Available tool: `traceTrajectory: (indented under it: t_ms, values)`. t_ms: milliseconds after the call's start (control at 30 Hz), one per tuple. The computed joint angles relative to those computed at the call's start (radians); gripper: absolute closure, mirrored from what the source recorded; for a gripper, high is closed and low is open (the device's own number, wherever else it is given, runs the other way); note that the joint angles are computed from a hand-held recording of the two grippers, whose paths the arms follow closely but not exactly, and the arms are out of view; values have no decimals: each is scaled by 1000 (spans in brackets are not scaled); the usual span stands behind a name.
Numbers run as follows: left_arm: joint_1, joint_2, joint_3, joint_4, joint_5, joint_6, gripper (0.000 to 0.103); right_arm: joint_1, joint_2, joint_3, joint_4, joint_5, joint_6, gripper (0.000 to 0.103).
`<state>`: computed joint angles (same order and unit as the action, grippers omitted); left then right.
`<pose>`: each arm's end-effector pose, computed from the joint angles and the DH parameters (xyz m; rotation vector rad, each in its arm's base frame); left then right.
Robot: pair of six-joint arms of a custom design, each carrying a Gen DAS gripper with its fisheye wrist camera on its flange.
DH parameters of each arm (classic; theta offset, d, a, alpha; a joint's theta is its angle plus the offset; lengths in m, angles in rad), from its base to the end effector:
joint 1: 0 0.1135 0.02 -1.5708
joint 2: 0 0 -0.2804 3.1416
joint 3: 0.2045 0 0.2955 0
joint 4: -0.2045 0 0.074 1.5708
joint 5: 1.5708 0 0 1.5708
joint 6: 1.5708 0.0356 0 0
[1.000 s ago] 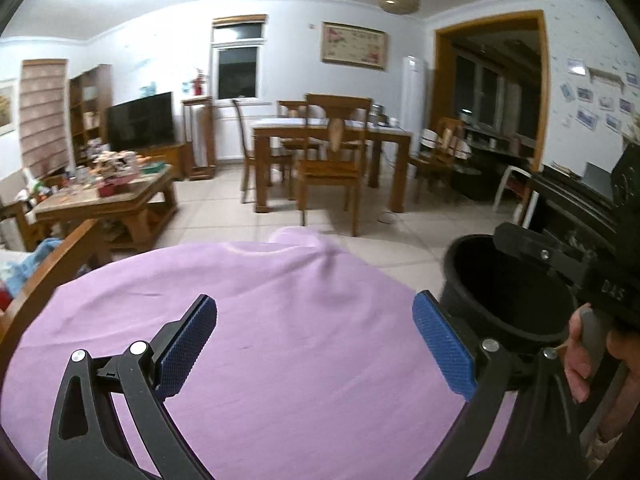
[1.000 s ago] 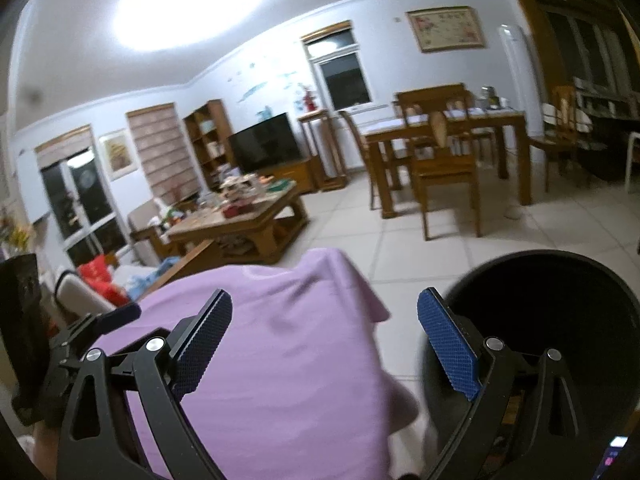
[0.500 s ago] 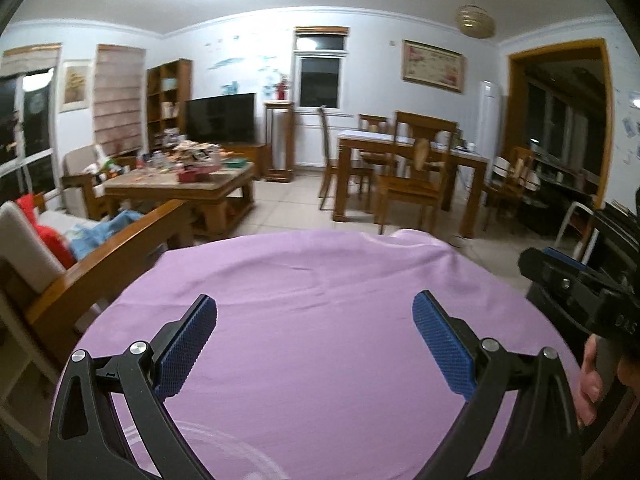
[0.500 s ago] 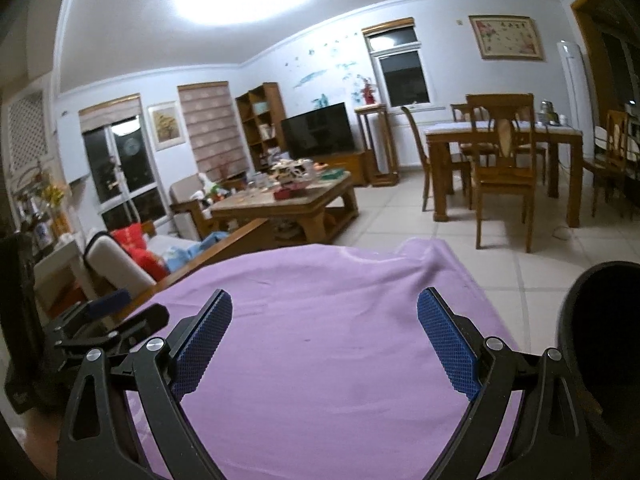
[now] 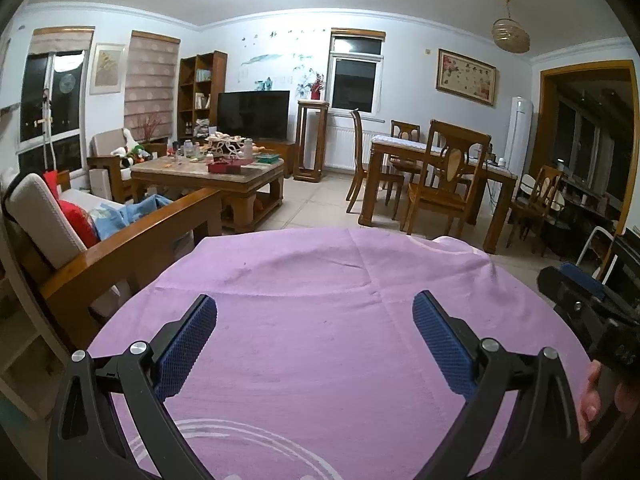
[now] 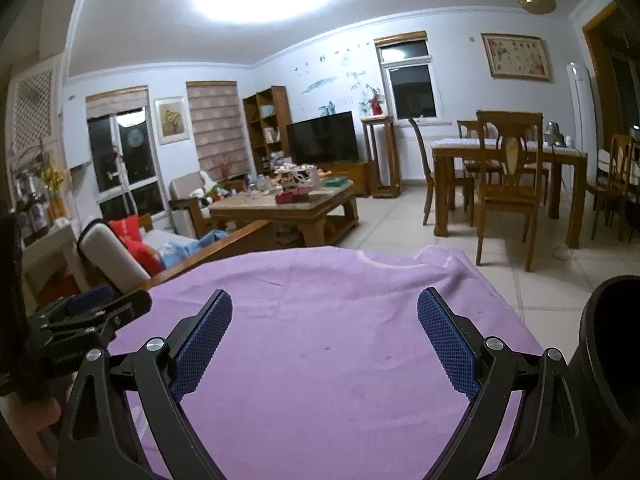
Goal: Collect trash
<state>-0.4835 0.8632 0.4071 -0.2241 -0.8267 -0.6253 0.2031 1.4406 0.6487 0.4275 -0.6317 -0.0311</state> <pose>0.1894 -0.0699 0.1913 -0.5526 1.9420 0.2404 0.3146 0.0863 0.1911 -0.6401 1.8183 0.7236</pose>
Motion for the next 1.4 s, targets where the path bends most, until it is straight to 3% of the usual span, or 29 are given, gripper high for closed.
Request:
traceTrajectory:
  t_ms: [333, 500, 1400]
  values:
    - [36, 1, 1, -46, 9, -29, 5, -19, 23, -20, 59, -20, 7, 10]
    - [45, -10, -1, -59, 7, -34, 5, -38, 23, -33, 92, -43, 29, 5]
    - [37, -6, 8, -79, -4, -55, 5, -49, 13, -44, 95, -57, 26, 5]
